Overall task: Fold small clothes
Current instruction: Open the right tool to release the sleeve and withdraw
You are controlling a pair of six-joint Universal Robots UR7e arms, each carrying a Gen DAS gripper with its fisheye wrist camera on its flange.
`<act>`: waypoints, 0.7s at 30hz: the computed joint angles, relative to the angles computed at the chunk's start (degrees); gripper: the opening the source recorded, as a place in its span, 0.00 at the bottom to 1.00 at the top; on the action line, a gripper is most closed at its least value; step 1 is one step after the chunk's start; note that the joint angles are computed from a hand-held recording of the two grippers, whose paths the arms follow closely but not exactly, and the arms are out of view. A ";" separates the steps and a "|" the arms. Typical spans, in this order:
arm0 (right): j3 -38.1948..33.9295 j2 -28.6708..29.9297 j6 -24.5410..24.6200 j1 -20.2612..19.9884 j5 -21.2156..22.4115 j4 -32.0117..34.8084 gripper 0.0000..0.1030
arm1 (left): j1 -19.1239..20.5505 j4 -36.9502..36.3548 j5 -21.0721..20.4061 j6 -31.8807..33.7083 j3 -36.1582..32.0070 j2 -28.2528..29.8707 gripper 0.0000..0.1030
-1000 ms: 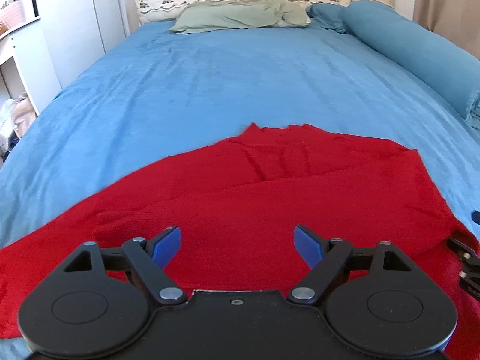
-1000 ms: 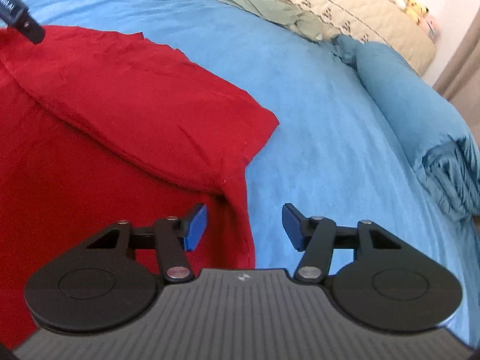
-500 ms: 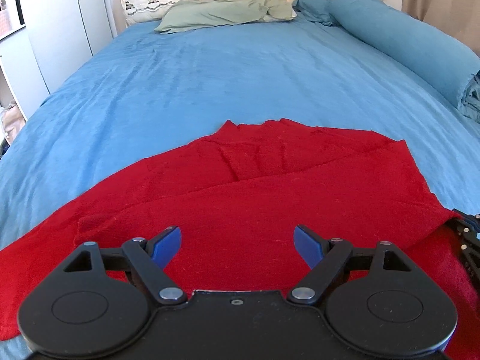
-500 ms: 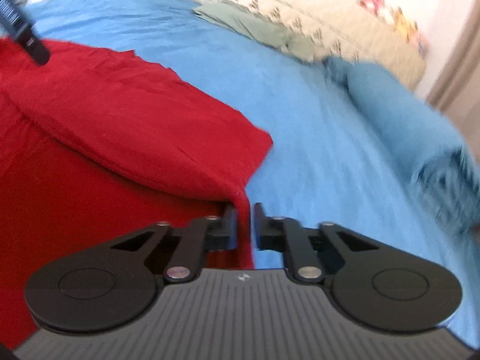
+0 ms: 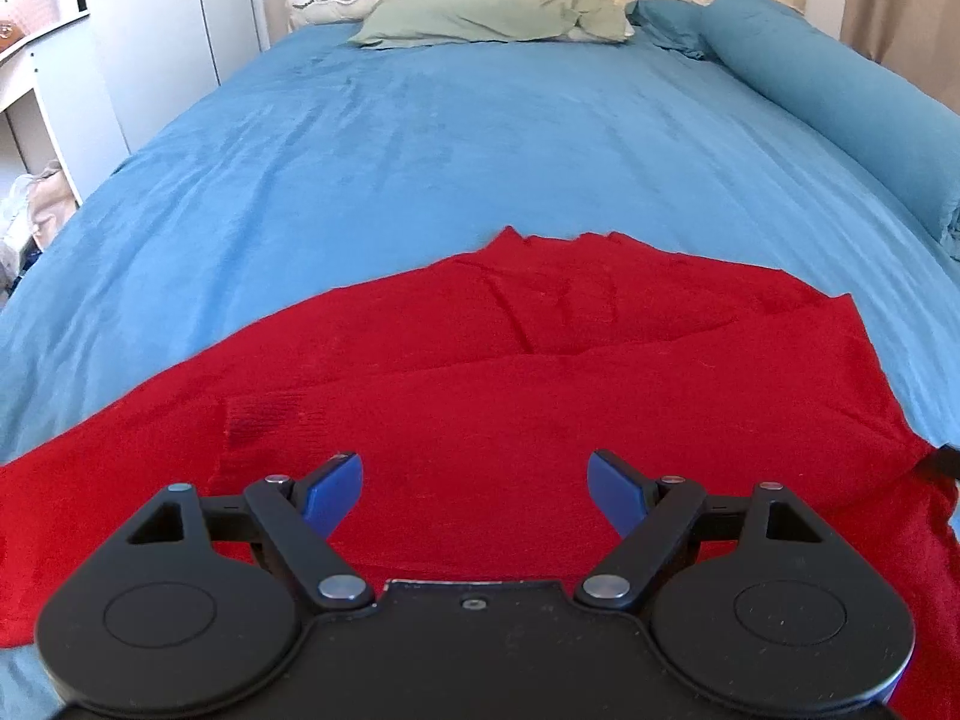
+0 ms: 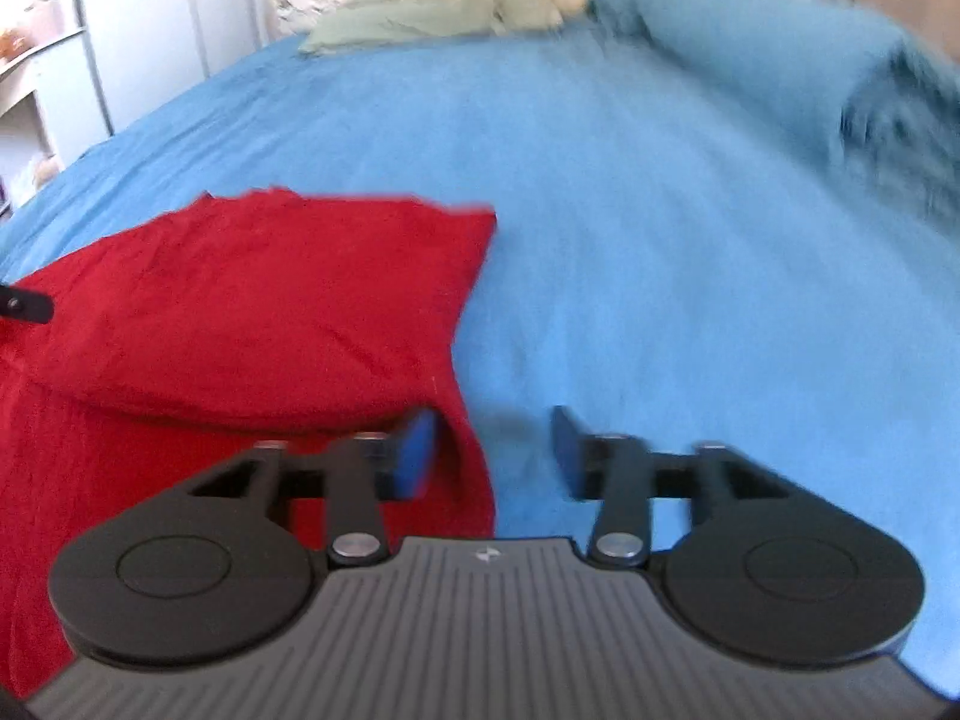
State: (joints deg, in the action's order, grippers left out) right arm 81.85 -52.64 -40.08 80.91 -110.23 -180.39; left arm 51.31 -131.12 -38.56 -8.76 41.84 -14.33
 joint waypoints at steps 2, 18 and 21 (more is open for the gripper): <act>1.49 -1.49 -1.88 0.50 2.10 -0.06 0.65 | 0.05 -0.23 0.51 -0.02 0.96 -0.56 0.84; 1.90 1.17 -2.60 -0.51 5.44 -0.70 0.70 | 0.91 -0.56 2.84 -5.52 8.62 -4.31 0.84; 4.02 -0.57 -0.47 -1.12 2.88 1.73 0.70 | 0.90 0.90 2.68 -8.88 10.39 -5.63 0.84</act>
State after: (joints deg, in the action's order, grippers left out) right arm 85.87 -53.22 -40.55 79.80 -107.36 -178.67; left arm 52.21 -130.22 -35.88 -17.64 52.23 -19.96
